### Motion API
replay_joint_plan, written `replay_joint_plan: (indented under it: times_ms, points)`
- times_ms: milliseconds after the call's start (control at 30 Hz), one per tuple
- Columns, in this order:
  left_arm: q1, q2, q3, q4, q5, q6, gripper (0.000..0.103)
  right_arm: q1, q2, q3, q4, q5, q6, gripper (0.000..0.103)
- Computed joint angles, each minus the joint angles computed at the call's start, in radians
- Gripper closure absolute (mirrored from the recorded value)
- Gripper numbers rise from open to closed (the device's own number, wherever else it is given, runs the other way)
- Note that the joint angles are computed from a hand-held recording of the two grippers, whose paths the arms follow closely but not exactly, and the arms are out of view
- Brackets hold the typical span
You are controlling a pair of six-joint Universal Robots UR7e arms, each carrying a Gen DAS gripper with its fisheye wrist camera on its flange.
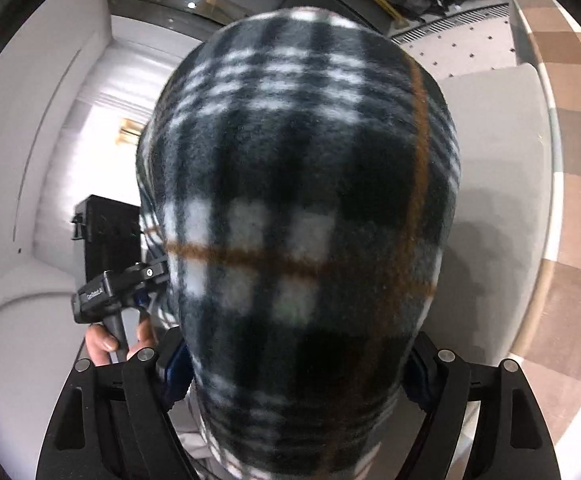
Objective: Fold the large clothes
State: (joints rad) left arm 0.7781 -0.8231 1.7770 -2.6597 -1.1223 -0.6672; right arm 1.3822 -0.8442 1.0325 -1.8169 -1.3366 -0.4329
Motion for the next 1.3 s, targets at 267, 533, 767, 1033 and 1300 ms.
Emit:
replay_joint_plan:
  times_ms: [267, 533, 767, 1033, 1300]
  points:
    - [-0.032, -0.098, 0.057, 0.020, 0.045, -0.051, 0.027, 0.087, 0.006, -0.087, 0.036, -0.251, -0.021, 0.012]
    - [-0.221, -0.167, 0.135, 0.035, 0.299, -0.028, 0.027, 0.198, -0.093, 0.045, -0.325, -0.395, -0.336, 0.011]
    - [-0.176, -0.050, 0.141, -0.138, 0.244, 0.056, 0.027, 0.290, 0.088, -0.142, -0.222, -0.532, -0.381, 0.026]
    - [-0.063, -0.030, 0.137, -0.186, 0.271, 0.066, 0.027, 0.327, 0.255, -0.298, -0.131, -0.758, -0.330, 0.047]
    - [-0.008, -0.047, 0.201, -0.352, 0.115, -0.036, 0.019, 0.312, 0.249, -0.251, -0.203, -0.725, -0.293, 0.047]
